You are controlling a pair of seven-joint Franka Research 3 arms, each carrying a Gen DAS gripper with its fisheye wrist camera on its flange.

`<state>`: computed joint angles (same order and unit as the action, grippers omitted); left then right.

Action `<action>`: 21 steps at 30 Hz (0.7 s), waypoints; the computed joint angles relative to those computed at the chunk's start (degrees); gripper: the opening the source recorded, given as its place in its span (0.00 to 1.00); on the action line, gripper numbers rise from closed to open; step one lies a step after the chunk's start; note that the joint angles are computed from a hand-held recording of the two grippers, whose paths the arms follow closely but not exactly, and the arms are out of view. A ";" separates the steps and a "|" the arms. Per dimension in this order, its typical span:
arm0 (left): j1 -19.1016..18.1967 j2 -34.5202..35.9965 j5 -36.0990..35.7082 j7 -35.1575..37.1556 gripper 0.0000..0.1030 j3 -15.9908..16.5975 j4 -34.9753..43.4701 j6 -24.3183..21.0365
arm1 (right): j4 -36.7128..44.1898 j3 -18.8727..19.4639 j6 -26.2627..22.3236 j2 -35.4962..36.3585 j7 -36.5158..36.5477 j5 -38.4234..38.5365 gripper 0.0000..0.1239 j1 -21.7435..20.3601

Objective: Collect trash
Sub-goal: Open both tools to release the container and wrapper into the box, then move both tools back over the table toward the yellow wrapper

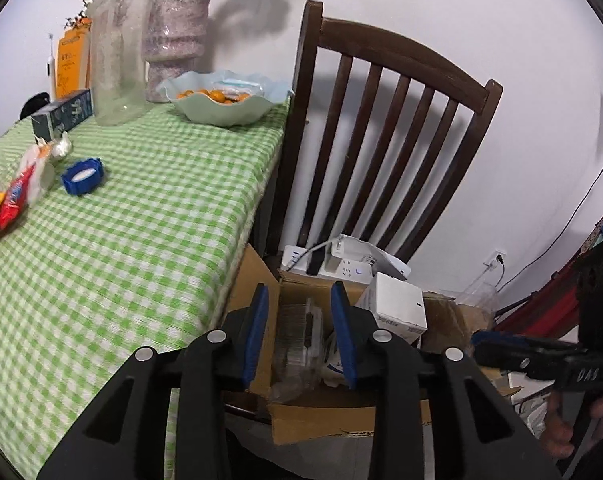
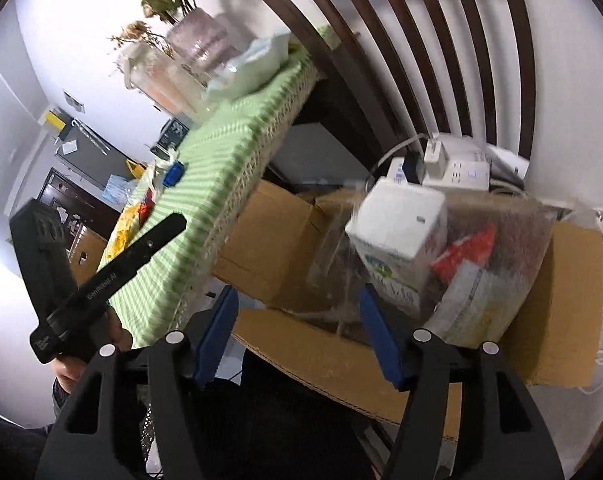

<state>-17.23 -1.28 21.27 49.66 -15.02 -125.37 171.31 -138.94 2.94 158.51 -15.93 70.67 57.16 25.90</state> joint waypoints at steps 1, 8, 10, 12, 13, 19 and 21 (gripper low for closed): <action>0.19 -0.42 0.92 -0.83 0.29 0.08 -0.12 -0.13 | 0.16 0.21 0.12 0.02 0.31 -1.23 0.49 -0.35; 3.86 -5.98 9.76 -9.82 0.34 -0.39 -2.25 -1.63 | 3.70 3.28 -2.37 5.19 11.69 -21.83 0.37 -4.87; 5.70 -8.38 12.80 -13.28 0.40 -1.04 -3.49 -2.00 | 6.51 2.44 -6.01 9.28 13.14 -23.62 0.30 -5.29; 7.66 -11.50 14.72 -16.13 0.46 -1.29 -5.59 -2.46 | 8.41 1.88 -7.83 12.20 13.27 -21.67 0.23 -5.53; 8.54 -12.71 15.27 -17.15 0.46 -1.44 -6.53 -2.69 | 9.51 2.00 -8.12 13.57 13.73 -21.43 0.23 -5.61; 12.10 -19.15 13.31 -19.88 0.46 -0.11 -12.04 -6.58 | 14.96 4.13 -5.24 16.24 7.11 -16.81 0.47 -4.01; 13.34 -20.74 12.92 -20.65 0.50 0.06 -13.33 -6.87 | 16.64 4.75 -4.64 17.06 7.85 -20.29 0.48 -3.31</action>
